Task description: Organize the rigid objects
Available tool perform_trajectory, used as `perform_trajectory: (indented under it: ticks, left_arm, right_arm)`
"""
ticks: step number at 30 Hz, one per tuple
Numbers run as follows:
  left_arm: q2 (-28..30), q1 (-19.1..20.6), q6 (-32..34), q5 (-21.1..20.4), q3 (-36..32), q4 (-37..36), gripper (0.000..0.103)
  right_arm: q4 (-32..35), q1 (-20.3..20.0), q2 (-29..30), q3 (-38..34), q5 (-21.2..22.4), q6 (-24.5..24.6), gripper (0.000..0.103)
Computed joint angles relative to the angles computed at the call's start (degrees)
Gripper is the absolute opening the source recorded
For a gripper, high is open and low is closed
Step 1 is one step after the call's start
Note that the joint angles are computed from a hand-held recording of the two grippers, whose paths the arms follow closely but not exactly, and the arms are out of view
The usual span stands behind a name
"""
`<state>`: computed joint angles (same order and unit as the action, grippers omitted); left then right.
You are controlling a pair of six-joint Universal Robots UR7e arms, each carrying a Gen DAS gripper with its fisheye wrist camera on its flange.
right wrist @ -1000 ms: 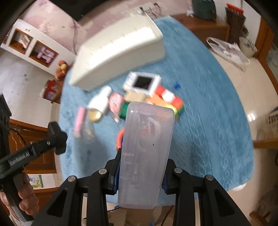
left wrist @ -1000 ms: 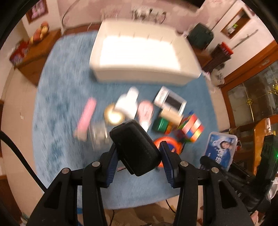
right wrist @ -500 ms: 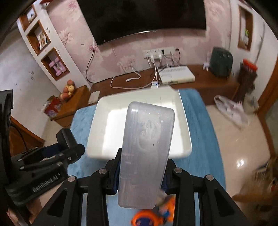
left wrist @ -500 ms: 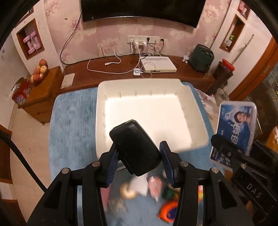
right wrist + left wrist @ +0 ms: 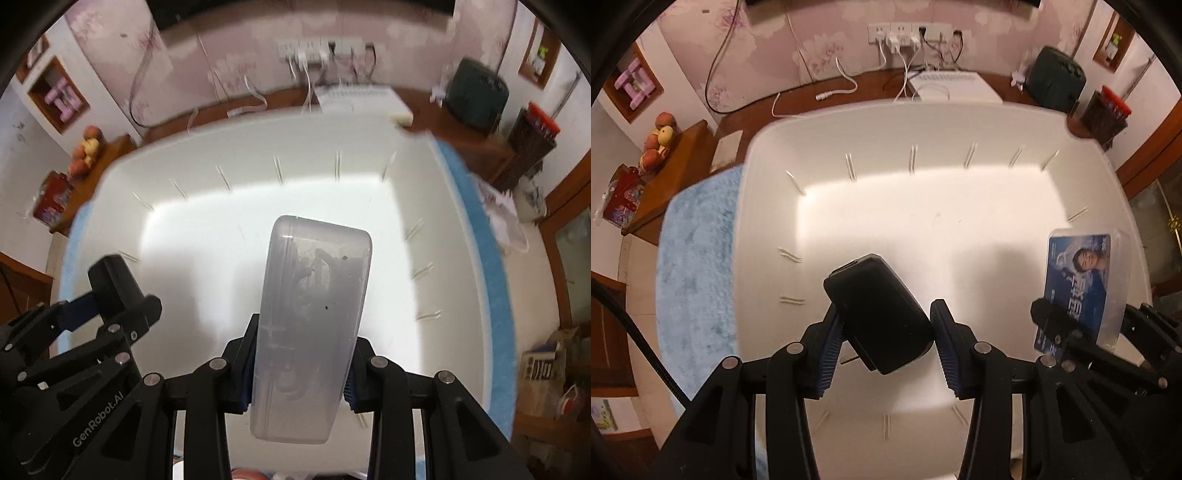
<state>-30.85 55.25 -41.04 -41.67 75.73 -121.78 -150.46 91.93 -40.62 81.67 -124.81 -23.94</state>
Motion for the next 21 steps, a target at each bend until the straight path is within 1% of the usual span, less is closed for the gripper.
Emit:
perform_trajectory:
  ticks: [3, 7, 8, 9, 10, 12, 14, 17, 19, 21]
  left_arm:
    - [0.9, 0.7, 0.2, -0.8, -1.0, 0.7, 0.050]
    - [1.9, 1.0, -1.0, -0.1, -2.1, 4.0, 0.052]
    - [2.0, 1.2, -2.1, -0.2, -2.6, 5.7, 0.052]
    - [1.9, 1.4, -3.0, -0.5, -2.7, 6.5, 0.055]
    - [1.6, 1.6, -3.8, -1.0, -2.4, 6.5, 0.061]
    - [0.4, 2.0, -3.3, -3.2, -1.0, 4.2, 0.062]
    - [-0.9, 1.9, -2.5, -5.1, 0.6, 1.6, 0.063]
    - [-2.3, 0.8, -2.9, -4.9, 2.1, 1.2, 0.066]
    - [-3.6, -0.6, -3.7, -3.1, 3.4, 1.5, 0.077]
    - [-5.3, -1.8, -3.3, -2.4, 5.6, -0.3, 0.081]
  right_arm:
    - [1.9, -0.4, 1.0, -0.7, -1.0, 0.5, 0.037]
    - [3.0, -0.8, 1.4, -0.8, -1.5, 1.3, 0.038]
    - [3.4, -1.0, 1.4, -0.9, -1.6, 1.9, 0.043]
    - [3.4, -1.2, 1.2, -0.8, -1.3, 2.4, 0.050]
    - [3.2, -1.3, 1.0, -0.6, -1.0, 2.6, 0.053]
    - [2.3, -1.9, 0.0, 0.4, 0.4, 3.0, 0.064]
    - [1.7, -2.2, -1.1, 1.5, 1.8, 3.2, 0.070]
    - [0.1, -2.3, -3.4, 3.8, 3.5, 2.5, 0.071]
    - [-2.1, -2.1, -5.0, 5.9, 4.4, 1.2, 0.071]
    - [-4.5, -1.9, -7.4, 8.3, 5.7, -0.7, 0.071]
